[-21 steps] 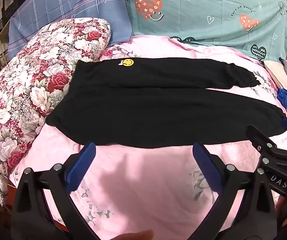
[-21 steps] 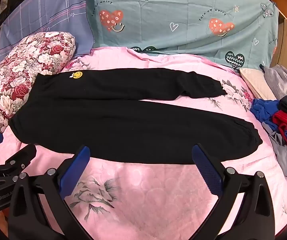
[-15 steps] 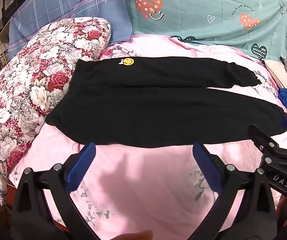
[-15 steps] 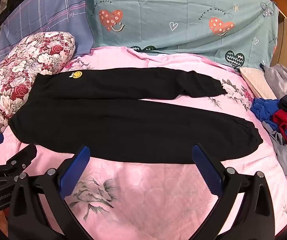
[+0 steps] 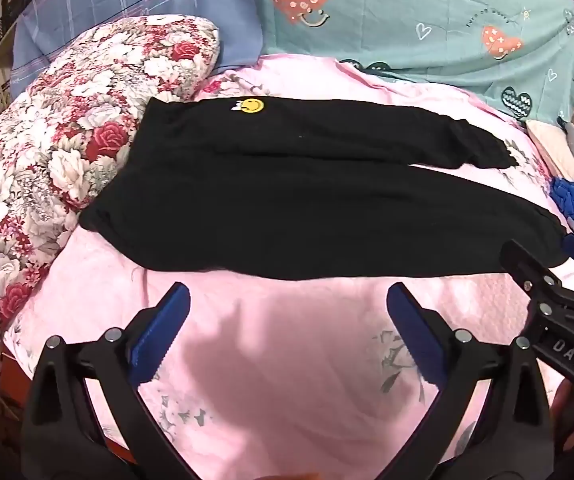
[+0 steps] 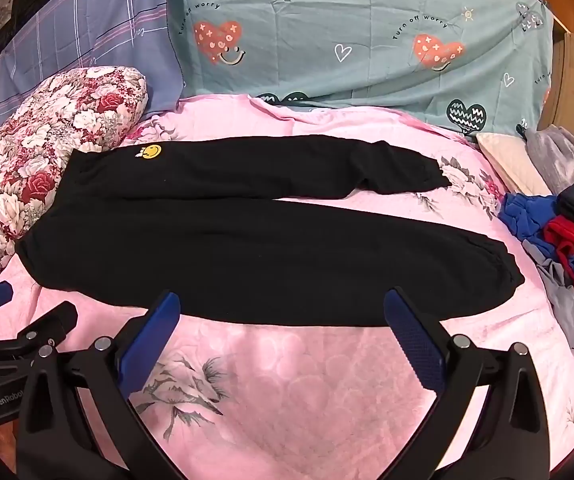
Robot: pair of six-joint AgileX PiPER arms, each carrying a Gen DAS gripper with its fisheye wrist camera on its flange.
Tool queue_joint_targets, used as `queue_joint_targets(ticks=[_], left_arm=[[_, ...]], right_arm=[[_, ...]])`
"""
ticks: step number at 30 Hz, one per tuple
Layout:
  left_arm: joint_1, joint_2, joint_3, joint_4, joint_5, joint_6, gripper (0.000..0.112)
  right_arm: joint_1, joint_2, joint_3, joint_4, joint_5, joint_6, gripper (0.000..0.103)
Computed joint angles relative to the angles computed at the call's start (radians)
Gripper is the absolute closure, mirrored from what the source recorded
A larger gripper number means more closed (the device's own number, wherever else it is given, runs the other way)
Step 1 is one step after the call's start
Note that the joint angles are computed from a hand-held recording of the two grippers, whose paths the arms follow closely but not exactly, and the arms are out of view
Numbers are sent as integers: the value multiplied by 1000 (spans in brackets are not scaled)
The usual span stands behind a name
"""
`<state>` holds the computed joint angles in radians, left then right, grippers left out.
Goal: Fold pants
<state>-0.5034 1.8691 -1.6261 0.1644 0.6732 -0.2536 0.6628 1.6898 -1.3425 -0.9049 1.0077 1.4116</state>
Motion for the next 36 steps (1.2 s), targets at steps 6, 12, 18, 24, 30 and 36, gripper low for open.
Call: queue_joint_targets(ticks=[6, 12, 18, 24, 30, 36], left_arm=[[-3, -11, 20, 5, -27, 10, 12], [-6, -22, 47, 12, -62, 33, 12], [0, -24, 56, -7, -76, 70, 12], [-10, -8, 39, 65, -55, -10, 12], [16, -6, 45, 49, -84, -63, 12], [-3, 3, 27, 164, -74, -101, 12]], right_arm=[[1, -10, 6, -4, 4, 8, 2], [2, -7, 7, -7, -7, 8, 2], [2, 0, 7, -11, -15, 9, 2], [3, 6, 1, -14, -16, 5, 2], [-5, 9, -2, -11, -19, 4, 2], [-13, 11, -2, -2, -27, -6, 2]])
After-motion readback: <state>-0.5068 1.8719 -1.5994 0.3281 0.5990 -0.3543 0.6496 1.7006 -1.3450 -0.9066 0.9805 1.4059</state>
